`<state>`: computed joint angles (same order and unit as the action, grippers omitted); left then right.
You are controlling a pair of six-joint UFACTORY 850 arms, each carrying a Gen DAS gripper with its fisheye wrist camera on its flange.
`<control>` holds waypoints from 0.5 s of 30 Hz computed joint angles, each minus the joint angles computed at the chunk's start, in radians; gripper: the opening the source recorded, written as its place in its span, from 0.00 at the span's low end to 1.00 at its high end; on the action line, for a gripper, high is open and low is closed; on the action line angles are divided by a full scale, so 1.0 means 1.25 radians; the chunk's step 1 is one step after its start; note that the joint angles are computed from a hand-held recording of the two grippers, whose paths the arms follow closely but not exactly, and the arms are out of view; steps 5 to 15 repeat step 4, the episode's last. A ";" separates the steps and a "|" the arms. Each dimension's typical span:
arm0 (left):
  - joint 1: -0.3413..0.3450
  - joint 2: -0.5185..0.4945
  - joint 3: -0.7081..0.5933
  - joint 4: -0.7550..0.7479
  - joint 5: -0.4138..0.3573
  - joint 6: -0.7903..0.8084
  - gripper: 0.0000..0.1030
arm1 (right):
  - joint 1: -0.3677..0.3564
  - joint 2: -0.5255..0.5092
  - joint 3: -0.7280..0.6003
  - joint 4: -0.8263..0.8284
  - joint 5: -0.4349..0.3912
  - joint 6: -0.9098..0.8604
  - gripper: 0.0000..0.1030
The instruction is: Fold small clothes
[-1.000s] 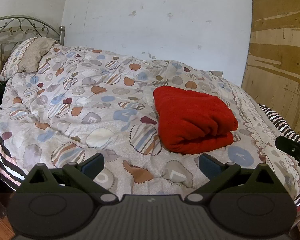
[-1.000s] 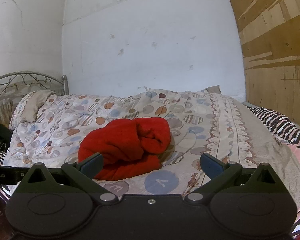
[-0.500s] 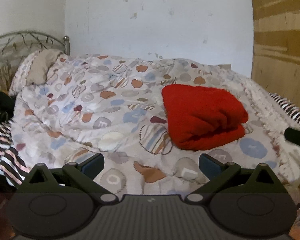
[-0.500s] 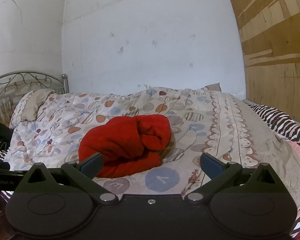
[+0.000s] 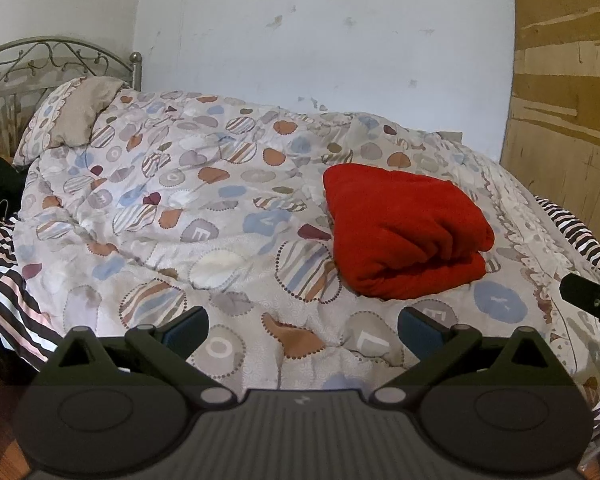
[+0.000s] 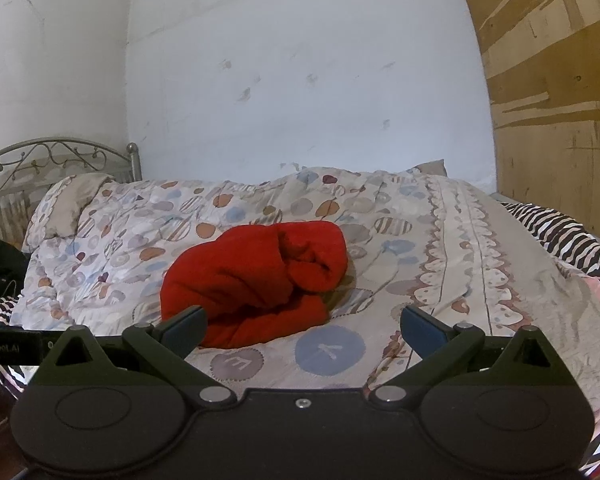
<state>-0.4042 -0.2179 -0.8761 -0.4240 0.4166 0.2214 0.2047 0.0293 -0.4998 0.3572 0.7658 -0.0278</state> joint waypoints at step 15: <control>0.000 -0.002 -0.004 -0.009 -0.003 0.007 0.99 | -0.004 0.000 -0.003 -0.003 -0.006 0.001 1.00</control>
